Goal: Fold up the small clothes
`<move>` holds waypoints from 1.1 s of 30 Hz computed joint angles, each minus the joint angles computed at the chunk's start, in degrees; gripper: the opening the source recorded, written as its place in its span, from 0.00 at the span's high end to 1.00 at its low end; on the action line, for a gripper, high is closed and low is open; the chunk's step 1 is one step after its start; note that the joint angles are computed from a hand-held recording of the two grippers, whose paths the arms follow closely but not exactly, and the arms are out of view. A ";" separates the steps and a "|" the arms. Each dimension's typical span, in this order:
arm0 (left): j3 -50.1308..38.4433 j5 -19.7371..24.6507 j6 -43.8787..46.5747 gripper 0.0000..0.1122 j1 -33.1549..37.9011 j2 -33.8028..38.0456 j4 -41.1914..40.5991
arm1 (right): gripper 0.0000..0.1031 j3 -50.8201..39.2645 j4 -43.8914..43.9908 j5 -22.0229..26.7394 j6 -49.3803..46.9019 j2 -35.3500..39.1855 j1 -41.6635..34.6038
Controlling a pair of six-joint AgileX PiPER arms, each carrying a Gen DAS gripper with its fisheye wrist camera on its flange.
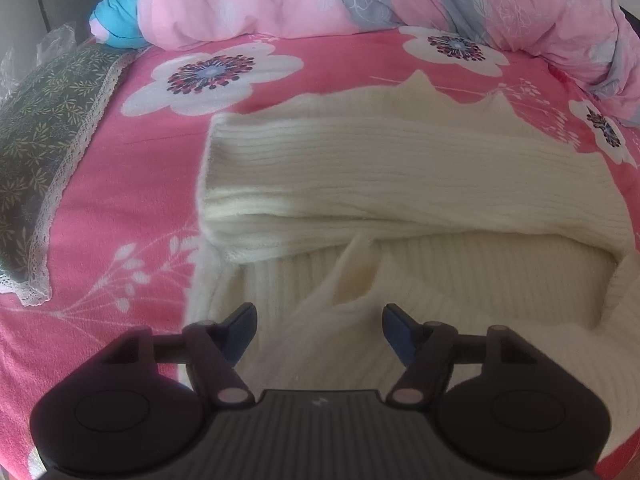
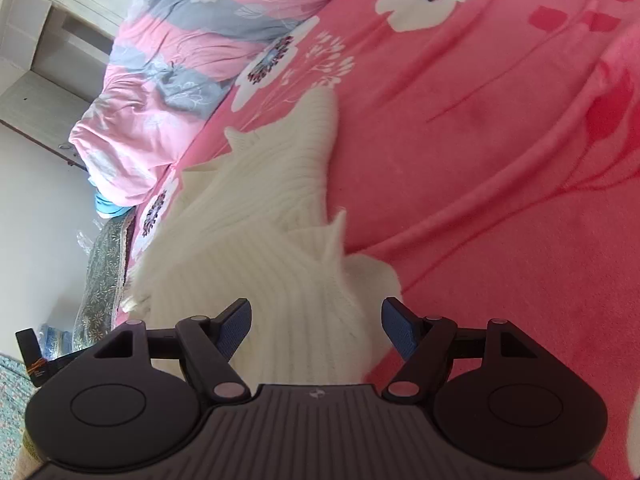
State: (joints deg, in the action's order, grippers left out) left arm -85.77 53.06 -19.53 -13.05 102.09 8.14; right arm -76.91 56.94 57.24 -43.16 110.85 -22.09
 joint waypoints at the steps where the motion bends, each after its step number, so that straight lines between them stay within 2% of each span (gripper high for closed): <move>1: -0.51 0.60 0.41 0.61 -0.59 0.82 0.43 | 0.00 0.20 1.19 0.18 -1.34 -0.19 0.16; 2: -0.17 0.26 0.75 0.74 -1.19 0.97 0.97 | 0.00 0.48 1.79 0.11 -2.41 -0.32 0.32; 4: 1.52 -1.00 -0.58 0.86 -3.26 0.26 4.40 | 0.00 0.62 1.66 -0.91 -3.08 -0.37 1.32; 6: 3.31 -1.65 -4.38 0.88 -6.10 -1.12 10.47 | 0.00 0.41 0.76 -1.86 -2.94 0.07 2.44; 10: 5.86 -1.74 -14.04 0.89 -11.09 -5.75 23.67 | 0.00 2.53 -3.54 -8.02 -3.09 -2.67 6.38; 13: 4.89 -0.82 -18.94 0.89 -10.99 -7.87 29.61 | 0.00 5.62 1.35 -10.50 -9.42 -6.62 6.97; 16: 1.45 1.29 -18.86 0.89 -8.32 -5.30 29.76 | 0.00 5.46 3.09 -13.07 -9.96 -7.49 7.91; 18: -0.31 2.08 -15.99 0.83 -6.11 -2.39 26.29 | 0.00 3.29 -0.78 -15.17 -4.06 -4.86 9.35; 20: -1.45 4.81 -15.85 0.72 -4.95 1.36 25.10 | 0.00 -0.56 -10.00 -16.28 6.89 -0.24 11.47; 22: 0.53 4.53 -16.03 0.65 -4.26 0.58 23.66 | 0.00 -2.59 -12.37 -14.89 11.45 2.45 11.35; 23: 2.60 3.64 -16.73 0.53 -3.98 -1.59 22.35 | 0.00 -2.52 -11.82 -14.33 12.25 2.22 10.63; 26: 7.04 2.58 -17.21 0.27 -3.85 -9.16 19.24 | 0.00 -0.69 -5.63 -9.97 8.15 -0.03 6.19; 29: 7.42 5.71 -15.20 0.19 -2.95 -14.17 14.30 | 0.00 1.47 -0.83 -4.05 5.60 -2.15 0.63; 33: 8.47 9.22 -9.61 0.14 3.64 -18.85 -2.58 | 0.00 6.11 6.68 6.08 2.02 -3.01 -6.81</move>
